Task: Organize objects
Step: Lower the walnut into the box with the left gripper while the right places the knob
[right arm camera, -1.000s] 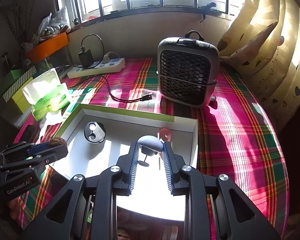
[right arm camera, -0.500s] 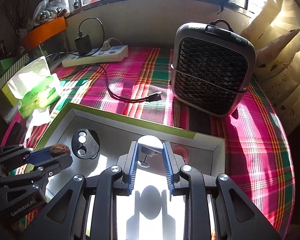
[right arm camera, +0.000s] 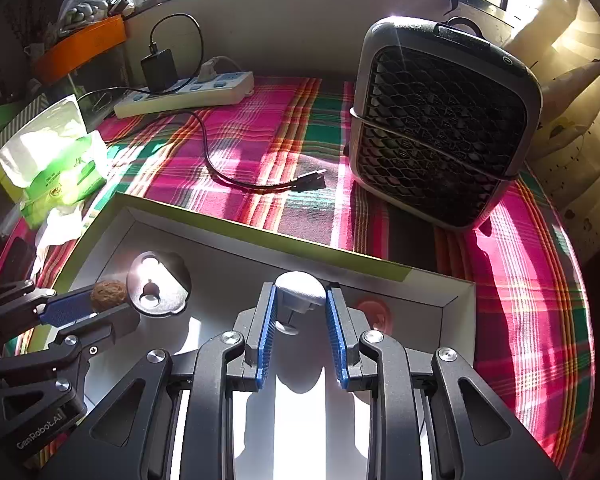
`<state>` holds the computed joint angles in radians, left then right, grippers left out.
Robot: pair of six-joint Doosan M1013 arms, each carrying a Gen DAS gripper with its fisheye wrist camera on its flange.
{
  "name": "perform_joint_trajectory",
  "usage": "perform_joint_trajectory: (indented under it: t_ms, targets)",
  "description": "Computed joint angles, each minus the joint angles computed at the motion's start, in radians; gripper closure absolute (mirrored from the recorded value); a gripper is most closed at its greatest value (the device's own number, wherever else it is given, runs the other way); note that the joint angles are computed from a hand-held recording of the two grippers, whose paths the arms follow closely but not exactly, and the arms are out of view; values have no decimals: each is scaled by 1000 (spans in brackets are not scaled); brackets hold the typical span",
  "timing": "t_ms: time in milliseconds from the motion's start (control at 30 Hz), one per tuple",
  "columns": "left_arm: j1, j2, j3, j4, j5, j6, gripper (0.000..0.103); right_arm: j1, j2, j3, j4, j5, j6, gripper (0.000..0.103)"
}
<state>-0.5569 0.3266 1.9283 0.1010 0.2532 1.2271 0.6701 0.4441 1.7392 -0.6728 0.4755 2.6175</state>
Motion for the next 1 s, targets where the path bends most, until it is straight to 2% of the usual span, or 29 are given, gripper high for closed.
perform_joint_trajectory:
  t_ms: [433, 567, 700, 767, 1000]
  targets:
    - [-8, 4, -7, 77, 15, -69, 80, 1, 10, -16, 17, 30, -17, 77]
    - [-7, 4, -6, 46, 13, -39, 79, 1, 12, -17, 12, 32, -6, 77]
    - [-6, 3, -5, 22, 6, -20, 73, 1, 9, -13, 1, 29, 22, 61]
    - [-6, 2, -4, 27, 1, -31, 68, 0, 7, -11, -3, 26, 28, 60]
    - [-6, -2, 0, 74, -2, -89, 66, 2, 3, -8, -14, 26, 47, 59]
